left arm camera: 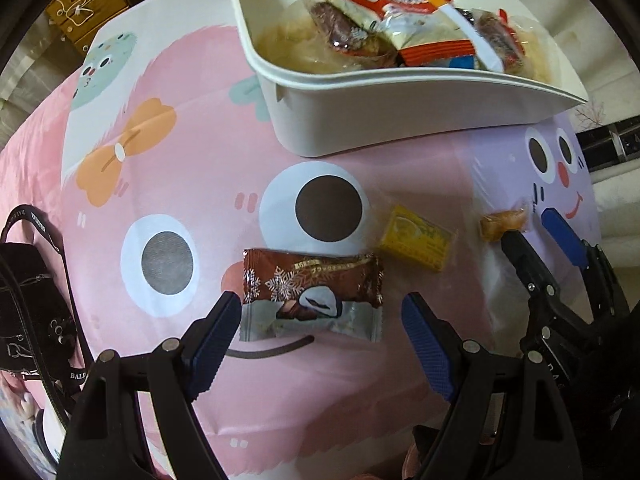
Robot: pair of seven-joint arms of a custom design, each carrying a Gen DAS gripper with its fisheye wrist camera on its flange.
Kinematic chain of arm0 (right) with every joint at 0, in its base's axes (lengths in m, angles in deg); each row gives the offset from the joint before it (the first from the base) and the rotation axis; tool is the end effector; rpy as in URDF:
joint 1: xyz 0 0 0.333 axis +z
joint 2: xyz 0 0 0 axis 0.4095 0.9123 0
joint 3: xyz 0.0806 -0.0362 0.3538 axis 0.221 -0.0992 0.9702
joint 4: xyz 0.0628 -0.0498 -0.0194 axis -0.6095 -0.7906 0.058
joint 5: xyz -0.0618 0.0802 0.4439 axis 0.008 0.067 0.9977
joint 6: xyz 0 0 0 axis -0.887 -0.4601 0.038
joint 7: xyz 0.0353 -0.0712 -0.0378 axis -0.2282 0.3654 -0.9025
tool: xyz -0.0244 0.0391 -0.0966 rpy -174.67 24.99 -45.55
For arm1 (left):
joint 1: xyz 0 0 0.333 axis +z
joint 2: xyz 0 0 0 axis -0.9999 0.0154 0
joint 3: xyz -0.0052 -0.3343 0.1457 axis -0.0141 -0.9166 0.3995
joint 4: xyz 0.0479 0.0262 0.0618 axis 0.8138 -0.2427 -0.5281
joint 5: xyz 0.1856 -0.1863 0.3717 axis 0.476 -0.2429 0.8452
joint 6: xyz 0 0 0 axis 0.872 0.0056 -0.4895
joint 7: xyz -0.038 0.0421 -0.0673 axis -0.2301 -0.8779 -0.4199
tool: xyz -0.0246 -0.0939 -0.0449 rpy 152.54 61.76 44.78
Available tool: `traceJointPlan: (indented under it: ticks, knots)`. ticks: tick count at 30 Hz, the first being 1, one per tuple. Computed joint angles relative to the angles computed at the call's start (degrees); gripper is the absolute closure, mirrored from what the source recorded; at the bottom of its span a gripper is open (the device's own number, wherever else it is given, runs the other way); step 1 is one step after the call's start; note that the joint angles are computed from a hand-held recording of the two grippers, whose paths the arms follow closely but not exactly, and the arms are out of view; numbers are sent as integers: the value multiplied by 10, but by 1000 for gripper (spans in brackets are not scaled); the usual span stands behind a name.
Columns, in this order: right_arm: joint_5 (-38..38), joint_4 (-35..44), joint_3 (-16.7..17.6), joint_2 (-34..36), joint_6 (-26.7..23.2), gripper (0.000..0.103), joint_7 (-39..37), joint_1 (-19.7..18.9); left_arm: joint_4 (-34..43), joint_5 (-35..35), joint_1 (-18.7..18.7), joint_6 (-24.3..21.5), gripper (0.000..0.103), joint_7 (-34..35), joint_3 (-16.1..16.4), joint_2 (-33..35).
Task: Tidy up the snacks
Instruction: 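Grasp the brown chocolate pack with the left tool while the right tool grasps the orange-filled clear bag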
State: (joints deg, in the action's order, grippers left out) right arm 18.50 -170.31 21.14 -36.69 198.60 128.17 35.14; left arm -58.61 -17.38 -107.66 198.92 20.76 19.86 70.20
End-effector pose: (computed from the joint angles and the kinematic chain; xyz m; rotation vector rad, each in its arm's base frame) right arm 0.4331 0.1512 0.4303 -1.8453 1.7574 -0.4925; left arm 0.5274 -0.3531 0.4507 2.0033 -2.3777 0.1508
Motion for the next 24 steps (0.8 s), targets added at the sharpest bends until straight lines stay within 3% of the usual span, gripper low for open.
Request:
traceJointPlan:
  ticks: [8,10,24]
  knots:
    - [17,11,-20,28,4,37,-40,19,11,5,-3,2,24,-1,-1,24]
    - [22,10,-22,29,8,37,-48,23,14,9,-5,-1,30,-9,-1,30]
    - [-53,17,31,43,23,36,-26,-31,6,48,-12,24,43,-34,-1,28]
